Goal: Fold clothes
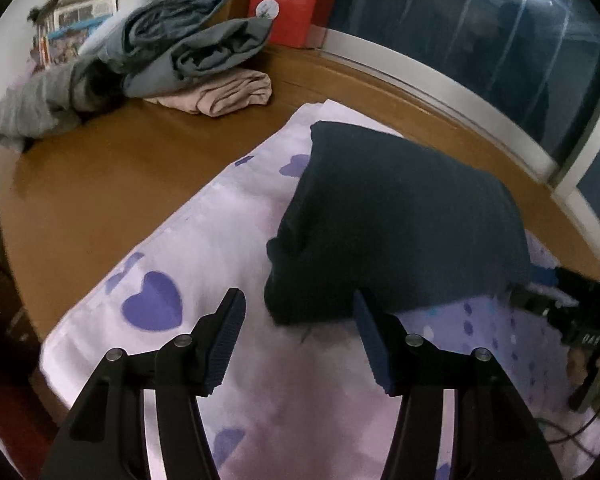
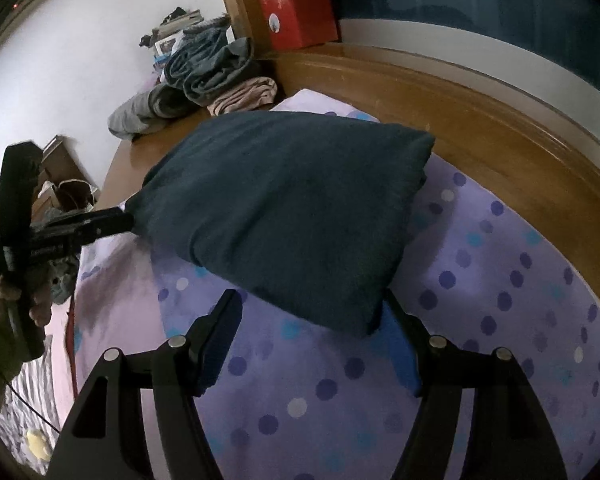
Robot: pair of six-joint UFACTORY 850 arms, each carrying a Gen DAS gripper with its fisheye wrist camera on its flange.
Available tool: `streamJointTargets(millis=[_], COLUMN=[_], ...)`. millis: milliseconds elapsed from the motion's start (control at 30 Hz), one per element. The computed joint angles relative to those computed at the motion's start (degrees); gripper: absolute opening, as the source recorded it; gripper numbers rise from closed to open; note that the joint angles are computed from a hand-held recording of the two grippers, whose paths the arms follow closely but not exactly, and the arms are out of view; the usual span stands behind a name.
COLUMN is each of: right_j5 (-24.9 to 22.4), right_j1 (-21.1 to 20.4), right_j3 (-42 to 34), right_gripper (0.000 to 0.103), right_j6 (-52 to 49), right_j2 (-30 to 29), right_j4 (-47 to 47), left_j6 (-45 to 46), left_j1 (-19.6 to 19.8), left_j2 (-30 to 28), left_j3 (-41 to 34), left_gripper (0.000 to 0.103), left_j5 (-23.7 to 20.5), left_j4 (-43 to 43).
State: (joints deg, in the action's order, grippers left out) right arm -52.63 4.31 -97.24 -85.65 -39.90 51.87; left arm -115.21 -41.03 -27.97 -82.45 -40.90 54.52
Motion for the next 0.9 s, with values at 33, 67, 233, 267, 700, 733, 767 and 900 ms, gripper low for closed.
streamJointTargets(millis=[33,67,233,267,700,733,767,900], right_j5=[0.3,0.7,3.2,3.9,-8.3,-8.6,-8.7,-5.9], right_j1=[0.3,0.5,0.7,0.8,-2.9,-2.6,-2.3,1.6], right_j3=[-0.4,-0.7,0.4,0.7,-10.6,-11.7,-12.9,-20.5], right_gripper=[0.062,0.052,0.014,0.013,0.019,0.019,0.02,0.021], right_j6=[0.0,-0.3,-6.3,-7.3,2.8,3.1,3.5,11.2], right_j2=[-0.2,-0.4,2.0,2.4,-1.9,-2.3,-2.7,-8.3], right_j4=[-0.5,-1.0,-1.9,-2.6,-3.6,-2.4,-1.2,-1.7], left_j6=[-2.2,-3.2,2.1,2.4,1.9,0.9,-0.1,7.9], left_j1=[0.5,0.8,1.0,1.0,-0.8,-0.2,0.5,4.4], left_j2=[0.5,0.7,-0.5,-0.4,2.9,2.7,2.2,-3.6], left_j3=[1.1,1.5,-0.8,-0.8,-2.7,-3.5,-4.2,-10.7], left_gripper=[0.055,0.036,0.012,0.012,0.021,0.024,0.029,0.029], left_j5=[2.4,3.9,0.8,0.6,-0.3,0.8,2.4,7.0], left_j4=[1.8,2.8,-3.2,-3.8,0.8,3.2,5.5,0.7])
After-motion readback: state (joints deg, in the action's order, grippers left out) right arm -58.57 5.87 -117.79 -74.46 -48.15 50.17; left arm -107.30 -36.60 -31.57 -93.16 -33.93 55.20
